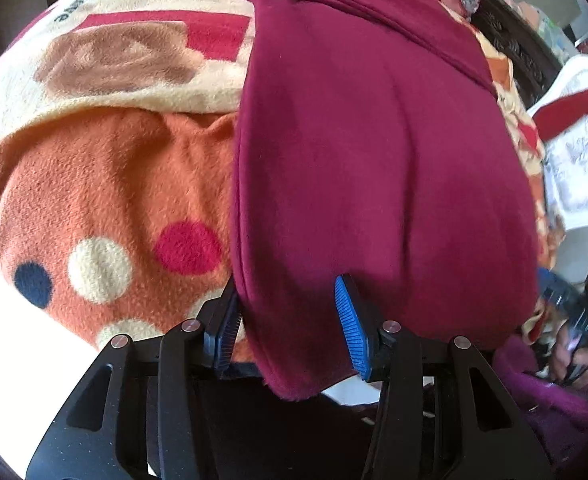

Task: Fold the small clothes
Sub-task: 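Hold the shirt hem with the left gripper and pull it straight, then close the left gripper on the hem end of the maroon strip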

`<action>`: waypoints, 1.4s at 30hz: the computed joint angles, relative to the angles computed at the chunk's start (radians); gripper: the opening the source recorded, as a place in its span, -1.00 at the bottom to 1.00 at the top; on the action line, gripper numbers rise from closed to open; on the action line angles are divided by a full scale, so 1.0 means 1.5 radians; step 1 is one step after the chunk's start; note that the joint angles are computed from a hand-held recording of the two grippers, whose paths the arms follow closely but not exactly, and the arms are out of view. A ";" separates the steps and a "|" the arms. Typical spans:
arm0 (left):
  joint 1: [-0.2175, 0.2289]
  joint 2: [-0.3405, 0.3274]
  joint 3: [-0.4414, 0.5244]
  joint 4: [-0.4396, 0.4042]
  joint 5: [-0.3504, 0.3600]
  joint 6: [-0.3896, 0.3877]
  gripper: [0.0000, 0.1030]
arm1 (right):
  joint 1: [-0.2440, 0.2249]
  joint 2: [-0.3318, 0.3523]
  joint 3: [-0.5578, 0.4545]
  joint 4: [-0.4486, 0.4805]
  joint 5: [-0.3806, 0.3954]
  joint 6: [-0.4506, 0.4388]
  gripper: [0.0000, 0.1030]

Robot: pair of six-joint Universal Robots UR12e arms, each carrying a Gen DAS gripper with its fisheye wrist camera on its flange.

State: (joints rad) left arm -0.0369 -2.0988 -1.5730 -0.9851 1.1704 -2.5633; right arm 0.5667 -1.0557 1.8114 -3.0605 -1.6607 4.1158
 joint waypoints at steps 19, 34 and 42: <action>0.005 -0.003 0.011 -0.029 -0.024 0.000 -0.82 | 0.004 0.007 0.008 -0.044 -0.006 0.034 -0.54; 0.037 0.017 0.004 0.031 -0.102 -0.021 -0.85 | 0.002 -0.036 0.024 -0.090 -0.050 0.009 -0.74; 0.023 0.013 -0.009 0.050 -0.043 -0.026 -0.85 | -0.005 -0.026 0.030 -0.047 0.004 0.041 -0.74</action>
State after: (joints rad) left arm -0.0019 -2.0799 -1.5862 -0.9108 1.1059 -2.6028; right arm 0.5598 -1.0953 1.8561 -3.1310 -1.6553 4.1778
